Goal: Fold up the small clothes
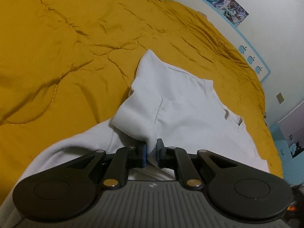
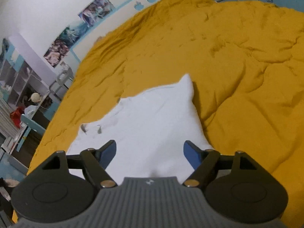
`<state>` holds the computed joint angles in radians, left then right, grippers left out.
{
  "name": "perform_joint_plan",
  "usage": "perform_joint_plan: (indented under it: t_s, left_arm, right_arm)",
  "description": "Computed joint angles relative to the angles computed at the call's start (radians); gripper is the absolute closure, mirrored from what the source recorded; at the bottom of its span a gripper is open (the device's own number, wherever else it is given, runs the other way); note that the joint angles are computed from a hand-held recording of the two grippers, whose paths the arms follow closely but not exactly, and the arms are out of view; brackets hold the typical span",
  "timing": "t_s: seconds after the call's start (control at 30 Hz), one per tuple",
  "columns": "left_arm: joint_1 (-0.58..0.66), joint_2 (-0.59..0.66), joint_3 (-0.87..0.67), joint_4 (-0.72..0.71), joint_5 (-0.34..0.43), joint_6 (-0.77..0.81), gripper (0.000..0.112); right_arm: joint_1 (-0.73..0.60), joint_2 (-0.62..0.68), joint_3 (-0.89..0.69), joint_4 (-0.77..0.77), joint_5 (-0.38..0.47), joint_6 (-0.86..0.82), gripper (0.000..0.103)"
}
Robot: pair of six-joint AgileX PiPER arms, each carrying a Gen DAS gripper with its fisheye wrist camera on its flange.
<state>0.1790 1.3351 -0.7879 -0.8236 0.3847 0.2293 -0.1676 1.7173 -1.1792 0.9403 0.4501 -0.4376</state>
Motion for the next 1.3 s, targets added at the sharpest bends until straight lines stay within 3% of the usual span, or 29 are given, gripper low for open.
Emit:
perform_joint_plan:
  t_s: [0.07, 0.13, 0.17, 0.23, 0.27, 0.37, 0.43, 0.6, 0.67, 0.73, 0.83, 0.9, 1.03, 1.17, 1.23, 1.3]
  left_arm:
    - [0.003, -0.03, -0.021, 0.114, 0.031, -0.141, 0.085]
    - [-0.013, -0.104, -0.036, 0.31, 0.058, -0.335, 0.078]
    - [-0.032, -0.153, -0.028, 0.38, 0.037, -0.388, 0.067]
    - [-0.055, -0.225, -0.01, 0.408, -0.023, -0.375, 0.048]
    - [-0.056, -0.232, -0.015, 0.362, -0.036, -0.309, 0.047]
    - [-0.033, -0.151, -0.082, 0.093, 0.011, -0.01, 0.046]
    - [-0.019, -0.067, -0.13, -0.013, 0.065, 0.108, 0.046]
    - [-0.052, 0.11, -0.197, 0.158, 0.064, 0.024, 0.048]
    - [-0.031, 0.159, -0.207, 0.128, 0.095, 0.056, 0.052]
    - [0.003, 0.138, -0.177, 0.019, 0.106, 0.162, 0.052]
    - [0.045, 0.087, -0.174, -0.029, 0.181, 0.183, 0.052]
    - [0.065, 0.034, -0.141, -0.083, 0.198, 0.241, 0.05]
    - [0.081, 0.007, -0.118, -0.062, 0.229, 0.215, 0.05]
    - [0.056, 0.068, -0.133, 0.025, 0.202, 0.138, 0.052]
    - [0.089, 0.079, -0.132, -0.023, 0.242, 0.184, 0.052]
    - [0.123, 0.072, -0.166, -0.001, 0.325, 0.162, 0.052]
  right_arm:
    - [-0.01, 0.04, -0.028, -0.087, 0.032, 0.114, 0.04]
    - [-0.027, 0.03, -0.014, -0.021, 0.037, 0.069, 0.04]
    - [-0.04, 0.024, -0.005, 0.065, 0.043, -0.013, 0.038]
    - [-0.054, 0.023, -0.005, 0.226, 0.035, -0.155, 0.032]
    - [-0.053, 0.038, -0.03, 0.247, 0.025, -0.166, 0.03]
    - [-0.049, 0.124, -0.143, 0.217, 0.016, -0.098, 0.029]
    - [-0.047, 0.182, -0.215, 0.103, 0.027, 0.043, 0.031]
    - [-0.041, 0.234, -0.251, -0.05, 0.009, 0.133, 0.035]
    - [-0.03, 0.216, -0.242, -0.101, 0.002, 0.14, 0.037]
    - [-0.032, 0.141, -0.16, -0.018, -0.006, 0.017, 0.036]
    - [-0.069, 0.013, -0.024, 0.174, 0.065, -0.236, 0.035]
    - [-0.084, -0.065, 0.05, 0.203, 0.105, -0.317, 0.031]
    - [-0.112, -0.12, 0.131, 0.145, 0.156, -0.297, 0.031]
    - [-0.118, -0.1, 0.165, 0.086, 0.125, -0.226, 0.031]
    - [-0.137, -0.094, 0.185, 0.141, 0.139, -0.256, 0.031]
    - [-0.151, -0.12, 0.183, 0.091, 0.167, -0.168, 0.031]
